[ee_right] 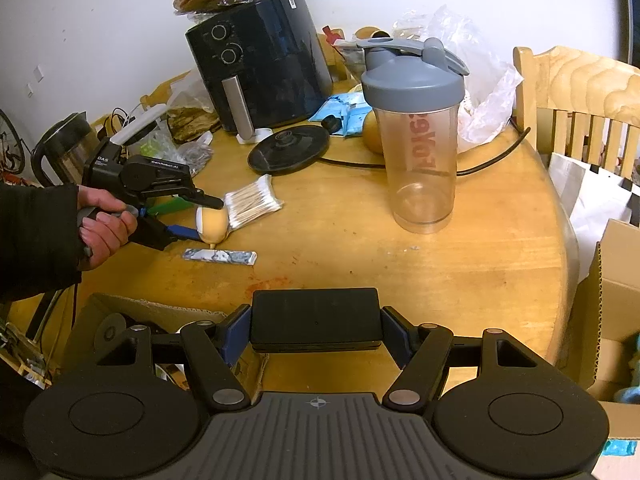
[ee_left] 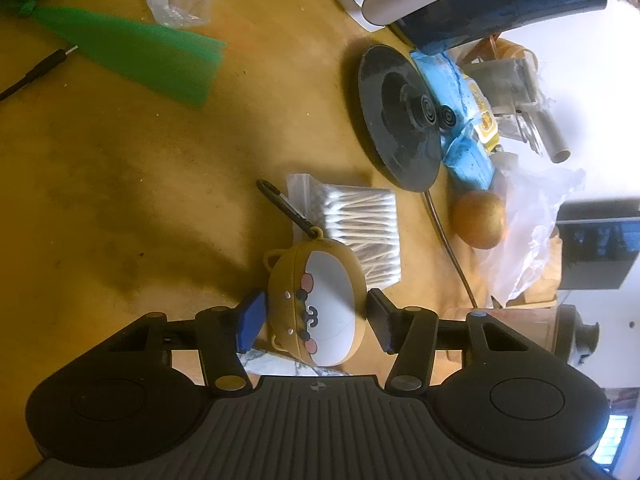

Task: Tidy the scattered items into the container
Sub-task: 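Lift the cat-face case with the left gripper while the right gripper carries the block toward the box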

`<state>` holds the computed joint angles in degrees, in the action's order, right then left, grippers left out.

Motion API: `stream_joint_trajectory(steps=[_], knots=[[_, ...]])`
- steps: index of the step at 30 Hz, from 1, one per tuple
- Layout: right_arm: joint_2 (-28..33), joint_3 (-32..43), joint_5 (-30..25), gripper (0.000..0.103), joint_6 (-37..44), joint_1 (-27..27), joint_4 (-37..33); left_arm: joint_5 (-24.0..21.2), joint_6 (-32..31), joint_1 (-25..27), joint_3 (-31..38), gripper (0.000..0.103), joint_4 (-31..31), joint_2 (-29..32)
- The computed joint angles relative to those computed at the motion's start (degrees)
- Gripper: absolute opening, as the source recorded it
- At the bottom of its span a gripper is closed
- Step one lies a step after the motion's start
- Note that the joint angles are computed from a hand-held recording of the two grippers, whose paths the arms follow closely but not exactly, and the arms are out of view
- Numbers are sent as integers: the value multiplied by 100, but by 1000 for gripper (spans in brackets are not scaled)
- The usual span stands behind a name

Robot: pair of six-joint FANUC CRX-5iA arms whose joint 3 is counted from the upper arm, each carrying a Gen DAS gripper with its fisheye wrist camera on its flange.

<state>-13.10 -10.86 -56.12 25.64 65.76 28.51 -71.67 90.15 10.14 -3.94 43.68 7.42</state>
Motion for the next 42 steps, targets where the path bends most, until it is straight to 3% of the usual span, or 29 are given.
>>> stream_joint_trajectory(steps=[10, 24, 42], knots=[[49, 69, 31, 71, 155, -17, -83, 64, 100, 3, -55, 52, -13, -65], [92, 114, 174, 71, 251, -51, -88, -140, -424, 107, 164, 52, -75, -266], [178, 241, 451, 71, 526, -91, -164, -280, -1312, -26, 1012, 52, -1156, -817]])
